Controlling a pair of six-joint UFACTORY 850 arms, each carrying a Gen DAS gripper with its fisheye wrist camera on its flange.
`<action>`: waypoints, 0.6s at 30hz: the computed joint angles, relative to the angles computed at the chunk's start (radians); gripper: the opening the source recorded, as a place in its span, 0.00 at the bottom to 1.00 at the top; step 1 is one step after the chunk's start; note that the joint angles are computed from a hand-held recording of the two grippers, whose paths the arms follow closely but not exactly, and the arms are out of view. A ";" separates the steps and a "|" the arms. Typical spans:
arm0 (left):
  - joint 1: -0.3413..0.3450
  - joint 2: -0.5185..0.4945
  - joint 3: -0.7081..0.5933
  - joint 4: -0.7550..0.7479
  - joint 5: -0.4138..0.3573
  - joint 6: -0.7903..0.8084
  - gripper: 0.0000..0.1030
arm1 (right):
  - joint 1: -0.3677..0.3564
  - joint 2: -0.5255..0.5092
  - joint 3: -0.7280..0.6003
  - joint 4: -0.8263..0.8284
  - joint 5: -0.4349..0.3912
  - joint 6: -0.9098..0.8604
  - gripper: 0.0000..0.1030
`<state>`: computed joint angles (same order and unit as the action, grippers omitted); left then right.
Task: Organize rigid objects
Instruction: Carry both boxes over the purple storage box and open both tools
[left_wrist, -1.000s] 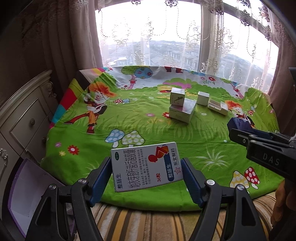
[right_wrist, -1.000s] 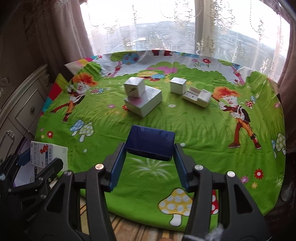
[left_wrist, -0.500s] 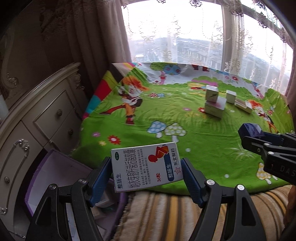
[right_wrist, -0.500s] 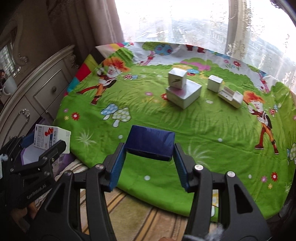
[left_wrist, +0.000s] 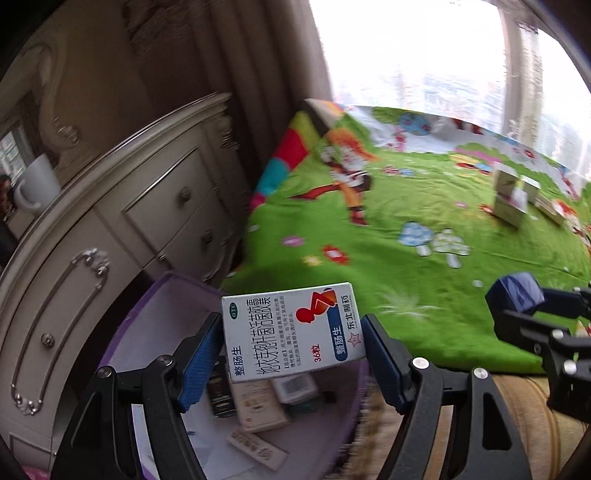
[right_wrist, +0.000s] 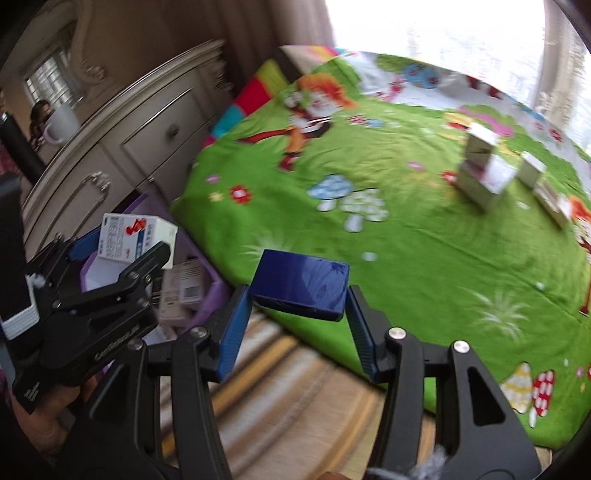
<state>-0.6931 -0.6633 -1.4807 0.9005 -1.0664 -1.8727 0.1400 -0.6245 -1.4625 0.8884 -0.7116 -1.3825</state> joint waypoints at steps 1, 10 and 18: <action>0.005 0.014 0.022 -0.002 0.001 -0.015 0.73 | 0.012 0.003 0.005 -0.004 -0.003 -0.004 0.55; 0.039 0.118 0.182 -0.047 -0.005 -0.111 0.73 | 0.105 0.015 0.045 -0.023 -0.017 -0.045 0.55; 0.061 0.144 0.233 -0.098 0.002 -0.130 0.79 | 0.160 0.017 0.070 -0.054 -0.043 -0.081 0.77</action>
